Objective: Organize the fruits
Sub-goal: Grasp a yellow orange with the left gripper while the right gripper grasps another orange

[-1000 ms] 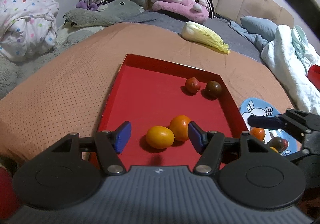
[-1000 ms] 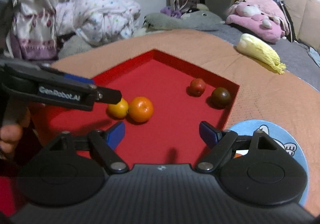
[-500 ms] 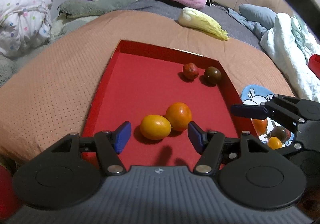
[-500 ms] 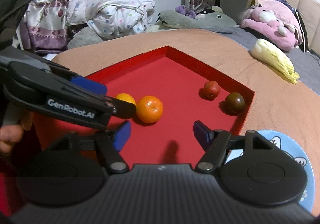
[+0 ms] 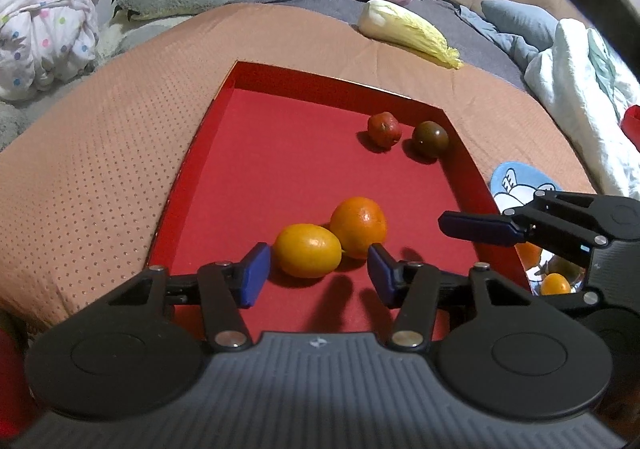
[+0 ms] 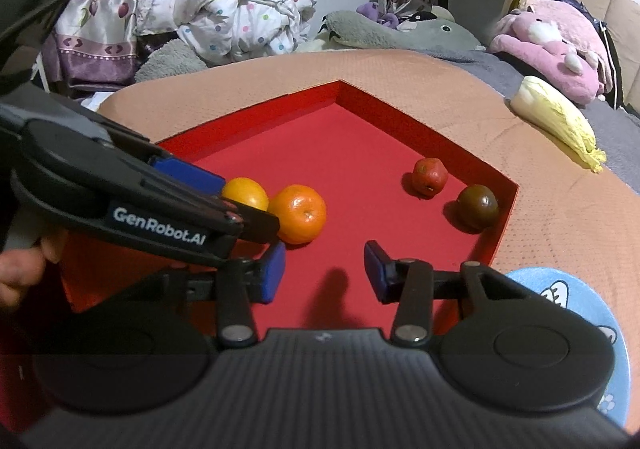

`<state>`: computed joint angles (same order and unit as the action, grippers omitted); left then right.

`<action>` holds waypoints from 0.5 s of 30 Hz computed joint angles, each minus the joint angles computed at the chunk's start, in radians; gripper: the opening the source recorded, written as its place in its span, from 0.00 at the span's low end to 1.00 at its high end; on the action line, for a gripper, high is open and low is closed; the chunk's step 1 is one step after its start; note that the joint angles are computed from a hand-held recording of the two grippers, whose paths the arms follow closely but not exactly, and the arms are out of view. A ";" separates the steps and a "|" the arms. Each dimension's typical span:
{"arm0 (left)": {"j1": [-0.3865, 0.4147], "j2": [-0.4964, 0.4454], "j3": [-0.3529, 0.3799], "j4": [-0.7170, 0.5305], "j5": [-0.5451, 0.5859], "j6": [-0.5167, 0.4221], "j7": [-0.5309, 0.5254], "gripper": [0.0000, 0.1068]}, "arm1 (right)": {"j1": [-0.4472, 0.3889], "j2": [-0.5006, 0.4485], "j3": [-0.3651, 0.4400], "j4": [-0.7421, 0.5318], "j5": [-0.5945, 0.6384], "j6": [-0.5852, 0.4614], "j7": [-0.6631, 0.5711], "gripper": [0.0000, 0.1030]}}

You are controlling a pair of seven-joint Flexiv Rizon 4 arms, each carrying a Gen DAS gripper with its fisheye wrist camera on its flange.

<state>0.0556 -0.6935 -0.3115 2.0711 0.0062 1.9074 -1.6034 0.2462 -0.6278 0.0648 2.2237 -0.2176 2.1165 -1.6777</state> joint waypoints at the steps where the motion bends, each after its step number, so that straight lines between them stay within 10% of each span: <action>1: 0.001 -0.002 -0.001 -0.002 0.000 -0.003 0.000 0.55 | -0.004 0.000 0.003 0.000 -0.004 -0.002 0.001 0.45; 15: 0.072 -0.003 -0.062 0.018 0.037 0.007 -0.027 0.44 | -0.002 -0.001 0.009 -0.014 -0.030 -0.034 -0.004 0.45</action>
